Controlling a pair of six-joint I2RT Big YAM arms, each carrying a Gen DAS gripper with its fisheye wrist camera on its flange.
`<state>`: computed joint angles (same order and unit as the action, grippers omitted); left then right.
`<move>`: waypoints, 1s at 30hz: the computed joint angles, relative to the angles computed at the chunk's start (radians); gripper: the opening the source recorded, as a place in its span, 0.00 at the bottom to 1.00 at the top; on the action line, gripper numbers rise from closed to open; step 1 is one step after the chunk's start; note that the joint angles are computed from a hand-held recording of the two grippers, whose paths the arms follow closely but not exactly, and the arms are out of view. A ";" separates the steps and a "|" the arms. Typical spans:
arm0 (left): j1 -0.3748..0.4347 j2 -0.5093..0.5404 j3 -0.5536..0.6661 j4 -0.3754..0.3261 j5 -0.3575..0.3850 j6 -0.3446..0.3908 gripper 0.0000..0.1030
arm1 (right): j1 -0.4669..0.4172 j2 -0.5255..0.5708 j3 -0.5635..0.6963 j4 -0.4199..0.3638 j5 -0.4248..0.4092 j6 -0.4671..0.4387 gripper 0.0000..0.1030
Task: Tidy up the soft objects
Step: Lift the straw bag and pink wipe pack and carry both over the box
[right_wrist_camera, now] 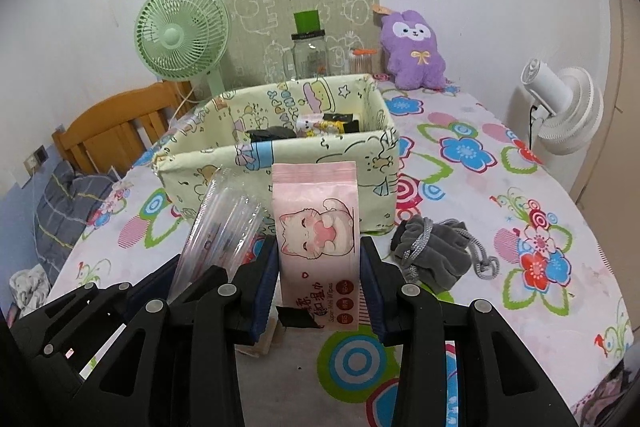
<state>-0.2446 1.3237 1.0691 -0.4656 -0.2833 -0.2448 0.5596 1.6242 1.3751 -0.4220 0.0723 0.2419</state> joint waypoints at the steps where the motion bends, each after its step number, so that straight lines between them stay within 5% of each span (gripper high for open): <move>1: -0.003 -0.003 0.001 0.000 -0.005 -0.001 0.18 | -0.001 -0.005 -0.002 0.002 0.000 -0.002 0.42; 30: -0.043 -0.092 0.041 0.038 -0.075 0.034 0.18 | 0.001 -0.112 0.015 0.022 0.045 -0.033 0.42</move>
